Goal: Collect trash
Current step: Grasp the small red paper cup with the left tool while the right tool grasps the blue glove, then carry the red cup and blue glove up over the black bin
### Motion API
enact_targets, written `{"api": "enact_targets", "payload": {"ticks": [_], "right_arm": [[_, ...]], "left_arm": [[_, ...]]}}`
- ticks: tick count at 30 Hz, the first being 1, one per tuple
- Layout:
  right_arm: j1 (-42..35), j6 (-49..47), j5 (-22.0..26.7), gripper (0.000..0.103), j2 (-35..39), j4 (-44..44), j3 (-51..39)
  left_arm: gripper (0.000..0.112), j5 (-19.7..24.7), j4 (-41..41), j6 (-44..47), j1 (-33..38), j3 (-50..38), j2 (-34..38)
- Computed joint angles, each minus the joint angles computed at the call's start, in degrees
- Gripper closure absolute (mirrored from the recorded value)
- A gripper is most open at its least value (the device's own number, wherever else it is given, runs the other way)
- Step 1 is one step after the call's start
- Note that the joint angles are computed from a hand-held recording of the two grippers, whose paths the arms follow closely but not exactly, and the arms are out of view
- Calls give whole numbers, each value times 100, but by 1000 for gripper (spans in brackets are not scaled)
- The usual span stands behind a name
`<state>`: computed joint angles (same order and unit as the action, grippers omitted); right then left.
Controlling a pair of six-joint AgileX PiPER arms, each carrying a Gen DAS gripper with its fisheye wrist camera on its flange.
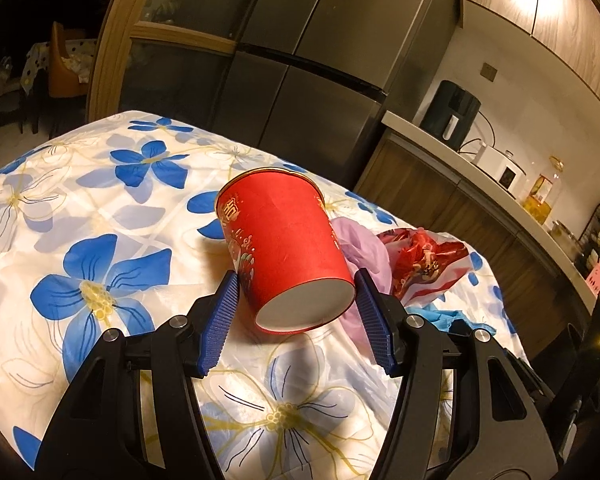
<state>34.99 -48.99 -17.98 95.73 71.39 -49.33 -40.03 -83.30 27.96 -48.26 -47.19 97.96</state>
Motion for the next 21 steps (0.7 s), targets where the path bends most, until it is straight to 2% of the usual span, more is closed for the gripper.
{"api": "enact_targets", "payload": {"ticks": [5, 10, 15, 21], "right_arm": [[-31, 386, 15, 85, -95, -320, 118], [-170, 1231, 142, 88, -363, -929, 363], [-316, 2146, 212, 90, -899, -1621, 775], [-199, 1757, 59, 90, -1679, -1276, 1288]], "left_arm": [[55, -24, 240, -306, -39, 179, -127], [55, -139, 286, -579, -249, 451, -371], [55, -622, -129, -350, -799, 629, -645], [55, -1231, -792, 143, -1488, 551, -859]]}}
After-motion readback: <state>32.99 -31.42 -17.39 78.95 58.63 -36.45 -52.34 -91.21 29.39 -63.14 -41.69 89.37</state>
